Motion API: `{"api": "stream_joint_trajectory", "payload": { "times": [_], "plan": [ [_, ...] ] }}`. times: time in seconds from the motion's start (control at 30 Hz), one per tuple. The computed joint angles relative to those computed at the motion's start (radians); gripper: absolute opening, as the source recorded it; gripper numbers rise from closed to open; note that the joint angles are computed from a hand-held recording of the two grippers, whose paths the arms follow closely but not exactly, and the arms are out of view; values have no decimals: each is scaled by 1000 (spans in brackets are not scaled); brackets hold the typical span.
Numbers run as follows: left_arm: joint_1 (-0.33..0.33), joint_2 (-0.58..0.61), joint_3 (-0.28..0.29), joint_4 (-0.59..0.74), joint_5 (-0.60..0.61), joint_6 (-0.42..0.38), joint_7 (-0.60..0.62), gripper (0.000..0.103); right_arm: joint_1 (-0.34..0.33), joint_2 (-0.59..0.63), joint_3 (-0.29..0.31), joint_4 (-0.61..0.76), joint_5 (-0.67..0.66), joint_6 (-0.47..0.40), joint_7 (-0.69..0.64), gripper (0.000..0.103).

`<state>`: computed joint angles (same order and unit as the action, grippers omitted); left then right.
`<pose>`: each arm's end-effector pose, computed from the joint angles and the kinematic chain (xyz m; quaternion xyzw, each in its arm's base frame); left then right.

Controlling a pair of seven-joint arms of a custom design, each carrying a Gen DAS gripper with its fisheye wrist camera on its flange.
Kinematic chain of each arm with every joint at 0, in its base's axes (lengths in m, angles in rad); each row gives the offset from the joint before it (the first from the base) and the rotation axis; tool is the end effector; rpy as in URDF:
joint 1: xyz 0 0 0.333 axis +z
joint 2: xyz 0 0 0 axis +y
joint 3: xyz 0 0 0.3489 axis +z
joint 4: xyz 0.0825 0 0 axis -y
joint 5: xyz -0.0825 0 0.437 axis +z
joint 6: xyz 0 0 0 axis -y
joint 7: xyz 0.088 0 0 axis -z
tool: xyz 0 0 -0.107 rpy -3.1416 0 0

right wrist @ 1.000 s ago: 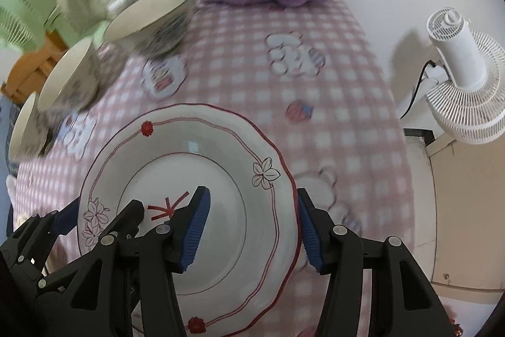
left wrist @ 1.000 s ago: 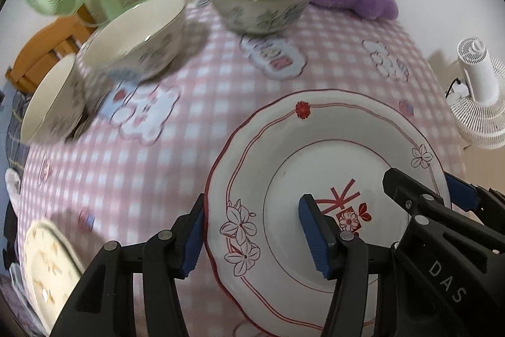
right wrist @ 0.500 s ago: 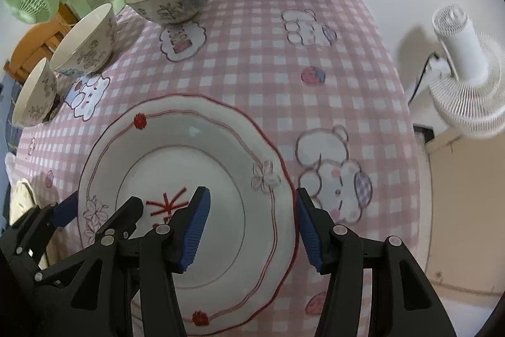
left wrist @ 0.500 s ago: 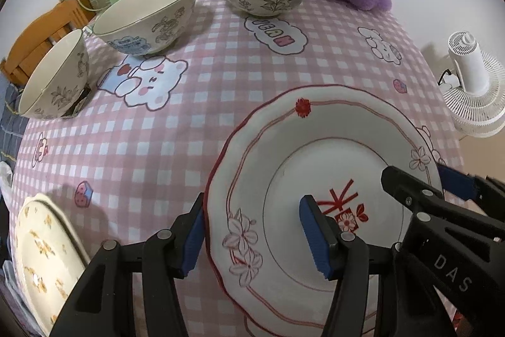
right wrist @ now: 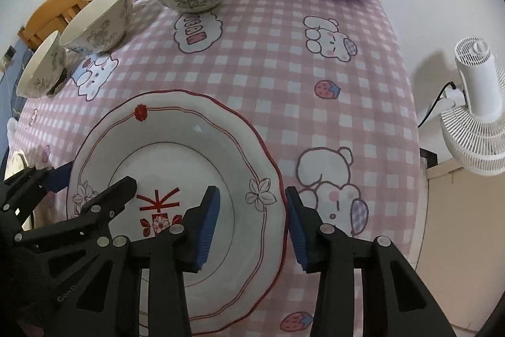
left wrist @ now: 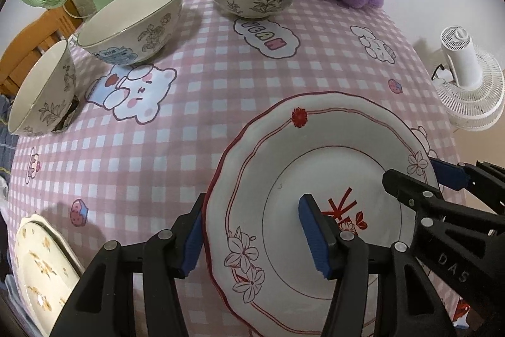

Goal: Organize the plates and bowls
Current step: 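Lift the red-rimmed plate and carry it toward the yellow-flower plate stack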

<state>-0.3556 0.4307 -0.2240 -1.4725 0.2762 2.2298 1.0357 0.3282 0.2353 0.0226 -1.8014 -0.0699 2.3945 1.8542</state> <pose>0.6706 -0.3936 0.4849 -0.6443 0.7421 -0.1459 0.1135 0.6664 0.2420 0.4611 -0.7323 0.6568 -0.1030 0.1473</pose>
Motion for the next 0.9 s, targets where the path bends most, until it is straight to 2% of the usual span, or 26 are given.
{"api": "stream_joint_trajectory", "payload": {
  "times": [0.3, 0.63, 0.9],
  "plan": [
    [-22, -16, 6, 5, 47, -34, -18, 58, 12, -3, -7, 7, -41, -30, 55, 45],
    [-19, -79, -4, -39, 46, -67, -43, 59, 13, -67, 8, -35, -54, -45, 112, 46],
    [1, -84, -7, -76, 30, 4, -25, 59, 17, -78, 13, -64, -106, 13, 184, 46]
  ]
}}
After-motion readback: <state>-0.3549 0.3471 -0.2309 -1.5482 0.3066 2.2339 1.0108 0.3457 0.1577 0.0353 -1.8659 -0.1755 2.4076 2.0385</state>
